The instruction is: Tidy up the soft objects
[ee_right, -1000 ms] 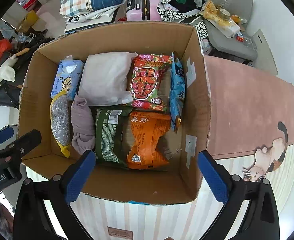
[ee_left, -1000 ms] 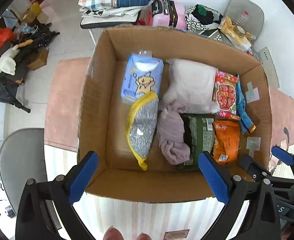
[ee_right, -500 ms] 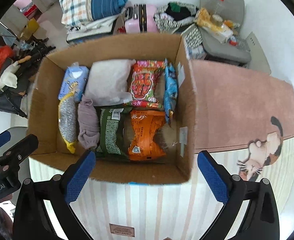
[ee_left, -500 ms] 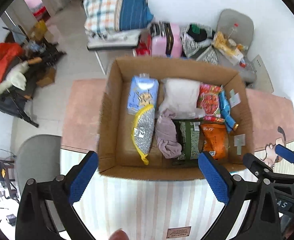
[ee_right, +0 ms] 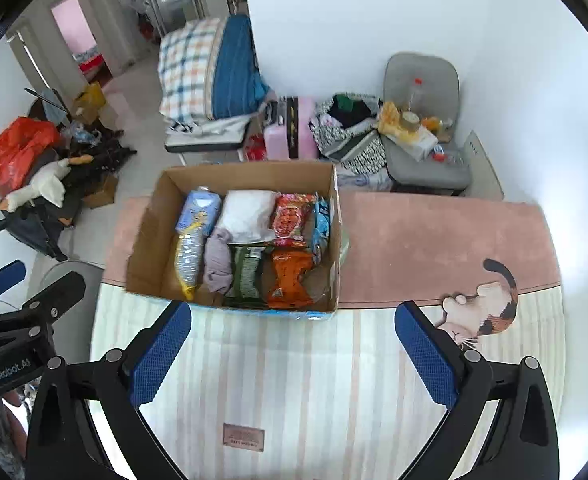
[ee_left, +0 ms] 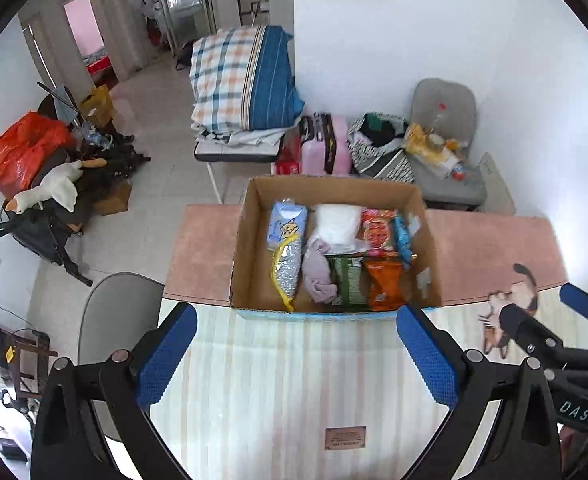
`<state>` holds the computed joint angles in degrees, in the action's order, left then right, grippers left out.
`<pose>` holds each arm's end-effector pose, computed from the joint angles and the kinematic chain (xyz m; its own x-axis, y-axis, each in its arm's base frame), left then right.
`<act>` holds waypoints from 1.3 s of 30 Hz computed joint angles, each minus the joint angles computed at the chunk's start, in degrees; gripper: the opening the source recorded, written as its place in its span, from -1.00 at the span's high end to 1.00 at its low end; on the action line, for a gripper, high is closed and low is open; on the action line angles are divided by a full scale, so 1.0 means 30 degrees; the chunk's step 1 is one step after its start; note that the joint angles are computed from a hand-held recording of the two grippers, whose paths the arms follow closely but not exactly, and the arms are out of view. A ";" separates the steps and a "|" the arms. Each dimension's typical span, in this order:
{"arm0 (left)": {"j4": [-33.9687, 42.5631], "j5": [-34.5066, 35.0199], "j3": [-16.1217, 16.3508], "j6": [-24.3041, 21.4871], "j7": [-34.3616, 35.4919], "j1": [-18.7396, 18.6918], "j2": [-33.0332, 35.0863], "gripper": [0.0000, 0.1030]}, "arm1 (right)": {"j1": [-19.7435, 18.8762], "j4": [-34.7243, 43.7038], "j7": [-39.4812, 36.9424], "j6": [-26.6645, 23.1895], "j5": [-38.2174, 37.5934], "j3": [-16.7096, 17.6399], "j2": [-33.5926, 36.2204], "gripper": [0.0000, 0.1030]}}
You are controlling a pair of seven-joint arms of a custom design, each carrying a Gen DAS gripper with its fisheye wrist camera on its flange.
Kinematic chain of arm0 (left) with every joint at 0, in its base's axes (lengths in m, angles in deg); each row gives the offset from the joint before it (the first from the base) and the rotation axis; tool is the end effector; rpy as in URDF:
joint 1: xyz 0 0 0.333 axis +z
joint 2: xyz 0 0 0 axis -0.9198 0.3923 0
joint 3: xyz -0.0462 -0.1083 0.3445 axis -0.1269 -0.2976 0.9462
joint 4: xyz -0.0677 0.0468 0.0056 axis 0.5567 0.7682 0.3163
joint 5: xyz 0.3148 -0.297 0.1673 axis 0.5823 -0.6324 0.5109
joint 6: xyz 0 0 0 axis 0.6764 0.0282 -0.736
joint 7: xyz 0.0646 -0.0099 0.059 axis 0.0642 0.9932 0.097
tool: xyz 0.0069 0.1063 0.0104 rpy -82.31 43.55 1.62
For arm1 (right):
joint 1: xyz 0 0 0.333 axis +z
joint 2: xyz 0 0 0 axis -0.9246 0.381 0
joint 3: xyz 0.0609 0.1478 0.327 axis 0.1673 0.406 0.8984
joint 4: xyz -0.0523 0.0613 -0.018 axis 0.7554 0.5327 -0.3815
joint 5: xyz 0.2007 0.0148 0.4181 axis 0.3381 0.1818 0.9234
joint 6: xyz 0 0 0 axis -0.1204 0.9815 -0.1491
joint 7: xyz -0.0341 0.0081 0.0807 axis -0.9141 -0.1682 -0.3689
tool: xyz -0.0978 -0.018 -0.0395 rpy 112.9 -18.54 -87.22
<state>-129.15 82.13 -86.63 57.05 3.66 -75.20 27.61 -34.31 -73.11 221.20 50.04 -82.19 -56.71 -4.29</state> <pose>0.6847 -0.1971 0.7573 -0.2863 -0.9581 -0.0036 -0.8310 0.2502 -0.4969 0.6355 0.4171 0.7442 -0.2729 -0.9613 -0.0380 -0.8506 0.2596 -0.4572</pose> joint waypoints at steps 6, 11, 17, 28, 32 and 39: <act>-0.1723 -0.0774 -0.0053 0.0619 0.0216 0.0296 -0.2179 -0.99 | 0.0821 -0.0913 0.0826 0.0130 -0.1131 0.0375 -0.1743 -1.00; -0.2777 -0.1254 -0.0087 0.0839 0.0225 0.0552 -0.3706 -0.99 | 0.1483 -0.0818 0.1294 -0.0585 -0.2443 0.0762 -0.2476 -1.00; -0.3493 -0.1889 -0.0060 0.0821 0.0456 0.0883 -0.5075 -0.99 | 0.2347 -0.0201 0.1366 -0.1455 -0.3801 0.1168 -0.2971 -1.00; -0.4074 -0.1795 -0.0161 0.1154 0.0440 0.1213 -0.5946 -0.99 | 0.3320 0.0519 0.1434 -0.2351 -0.5160 0.1439 -0.3293 -1.00; -0.4340 -0.1365 -0.0297 0.1660 0.0156 0.1244 -0.6032 -0.99 | 0.3498 0.1032 0.1461 -0.2778 -0.5709 0.1307 -0.2942 -1.00; -0.4279 -0.0673 -0.0443 0.2027 -0.0302 0.1205 -0.5811 -0.99 | 0.3739 0.2112 0.1167 -0.3162 -0.6053 0.0812 -0.2092 -1.00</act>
